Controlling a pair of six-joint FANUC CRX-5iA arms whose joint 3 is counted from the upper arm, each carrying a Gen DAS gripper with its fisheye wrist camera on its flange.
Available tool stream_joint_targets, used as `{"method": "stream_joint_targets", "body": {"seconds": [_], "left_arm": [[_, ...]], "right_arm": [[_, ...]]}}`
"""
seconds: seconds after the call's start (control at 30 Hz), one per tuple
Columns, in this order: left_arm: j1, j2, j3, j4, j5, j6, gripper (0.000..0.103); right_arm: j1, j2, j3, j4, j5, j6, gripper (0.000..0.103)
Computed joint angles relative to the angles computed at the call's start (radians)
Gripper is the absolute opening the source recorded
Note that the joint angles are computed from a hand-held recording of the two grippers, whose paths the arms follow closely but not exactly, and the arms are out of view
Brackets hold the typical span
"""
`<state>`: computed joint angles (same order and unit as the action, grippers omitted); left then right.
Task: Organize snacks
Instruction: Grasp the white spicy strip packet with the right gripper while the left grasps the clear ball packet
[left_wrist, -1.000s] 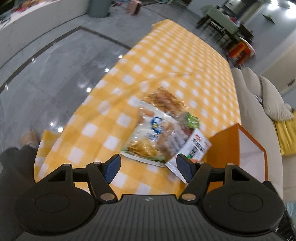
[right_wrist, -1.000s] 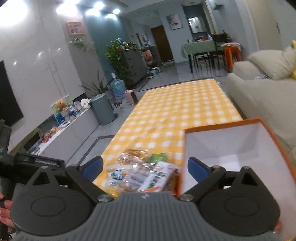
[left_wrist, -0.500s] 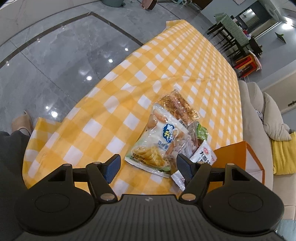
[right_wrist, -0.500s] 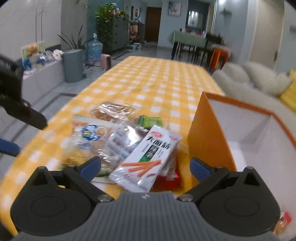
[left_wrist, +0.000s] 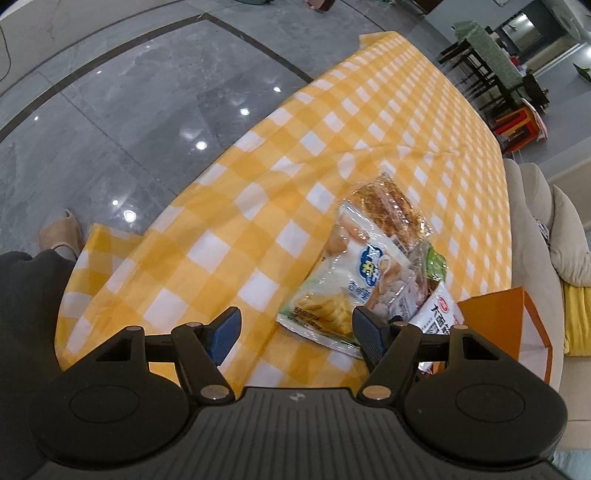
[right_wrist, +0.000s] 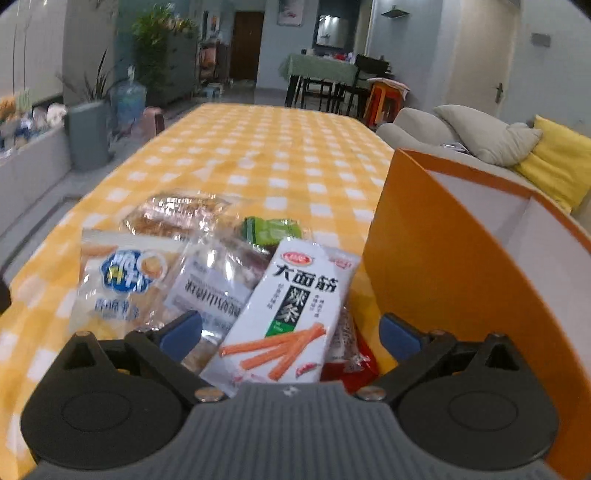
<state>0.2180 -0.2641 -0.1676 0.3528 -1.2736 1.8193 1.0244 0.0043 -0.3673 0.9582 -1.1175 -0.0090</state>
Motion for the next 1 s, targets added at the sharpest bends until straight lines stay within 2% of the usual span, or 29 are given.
{"method": "stream_joint_targets", "body": {"seconds": [0.07,0.13,0.2,0.47,0.63,0.77,0.9,1.0], "left_arm": [[0.0,0.008,0.003,0.0,-0.007,0.002,0.081],[-0.003,0.014,0.005,-0.001,-0.012,0.007,0.081],[-0.014,0.022,0.012,-0.01,-0.016,0.01,0.081],[-0.063,0.038,0.044,-0.043,-0.028,-0.001,0.081],[-0.075,0.045,0.06,-0.062,-0.046,0.018,0.081],[-0.09,0.051,0.076,-0.072,-0.052,0.023,0.081],[-0.072,0.037,0.029,0.042,-0.019,-0.081,0.081],[-0.079,0.037,0.009,0.081,0.01,-0.084,0.08]], "right_arm": [[-0.005,0.005,-0.003,0.009,0.006,-0.008,0.098],[-0.009,-0.014,-0.016,-0.002,0.031,-0.031,0.092],[-0.015,-0.031,-0.031,-0.016,0.055,-0.051,0.068],[-0.006,-0.05,-0.046,-0.015,0.034,-0.004,0.049],[-0.017,-0.095,-0.084,-0.013,0.085,-0.025,0.048],[-0.015,-0.146,-0.13,0.046,0.138,-0.076,0.047],[-0.011,-0.171,-0.127,0.078,0.155,-0.082,0.047],[-0.011,-0.186,-0.112,0.096,0.141,-0.062,0.047]]}}
